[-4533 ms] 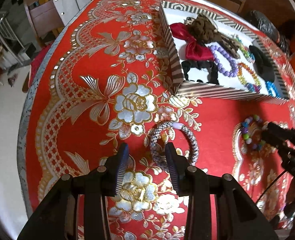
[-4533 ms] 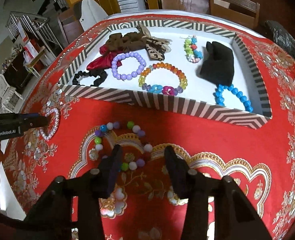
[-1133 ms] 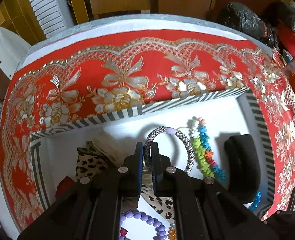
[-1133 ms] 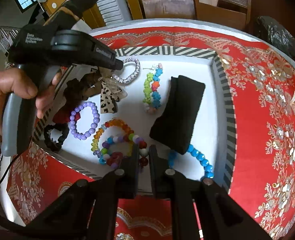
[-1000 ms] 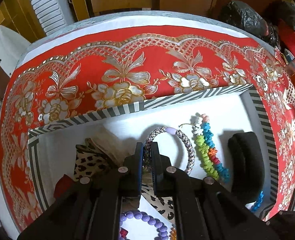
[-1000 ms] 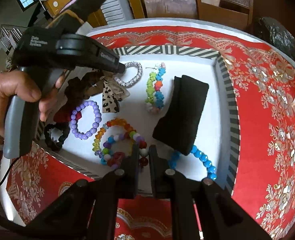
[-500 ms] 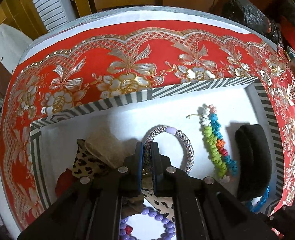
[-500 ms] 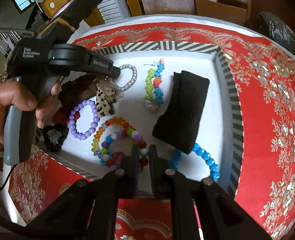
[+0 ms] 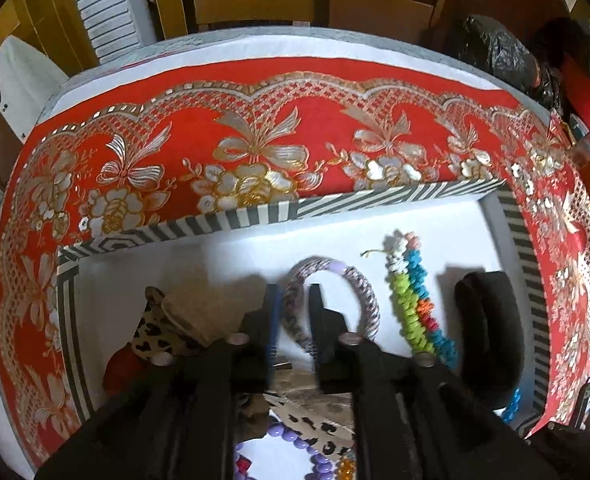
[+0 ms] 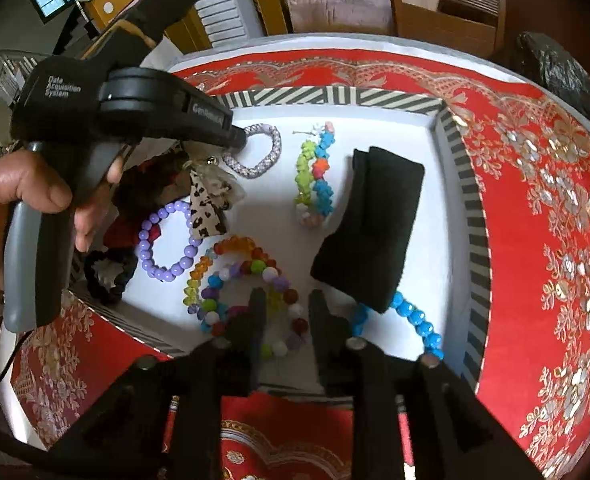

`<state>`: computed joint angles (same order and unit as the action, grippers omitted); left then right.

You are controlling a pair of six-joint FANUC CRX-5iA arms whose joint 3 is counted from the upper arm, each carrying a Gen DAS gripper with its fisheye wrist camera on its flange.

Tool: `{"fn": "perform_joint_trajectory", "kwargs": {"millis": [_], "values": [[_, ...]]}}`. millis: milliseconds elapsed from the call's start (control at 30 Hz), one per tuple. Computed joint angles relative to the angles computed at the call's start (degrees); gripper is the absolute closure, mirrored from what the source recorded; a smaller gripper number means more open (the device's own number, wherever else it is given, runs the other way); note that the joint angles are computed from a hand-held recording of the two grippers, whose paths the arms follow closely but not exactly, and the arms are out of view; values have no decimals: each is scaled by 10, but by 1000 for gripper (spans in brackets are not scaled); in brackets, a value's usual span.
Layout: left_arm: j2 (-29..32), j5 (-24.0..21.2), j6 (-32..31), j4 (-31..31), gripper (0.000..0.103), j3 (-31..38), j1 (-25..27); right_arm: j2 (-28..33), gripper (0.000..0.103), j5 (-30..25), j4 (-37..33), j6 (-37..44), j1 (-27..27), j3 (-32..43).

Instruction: Organize jewelry

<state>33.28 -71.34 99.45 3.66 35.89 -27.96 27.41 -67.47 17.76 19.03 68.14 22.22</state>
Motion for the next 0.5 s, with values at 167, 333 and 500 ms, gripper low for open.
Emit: {"fn": "perform_joint_trajectory", "kwargs": {"millis": [167,333,500], "values": [[-28,31,-3,24,85,-36,5,-17,67,12,25,-34,9,-21],[-78,33,9,-7,85,-69,-3,-26,65,3,69,-64,22,-25],[-152,41,37,-41,85,-136,-8,-33,56,-30,115,-100,41,-26]]}}
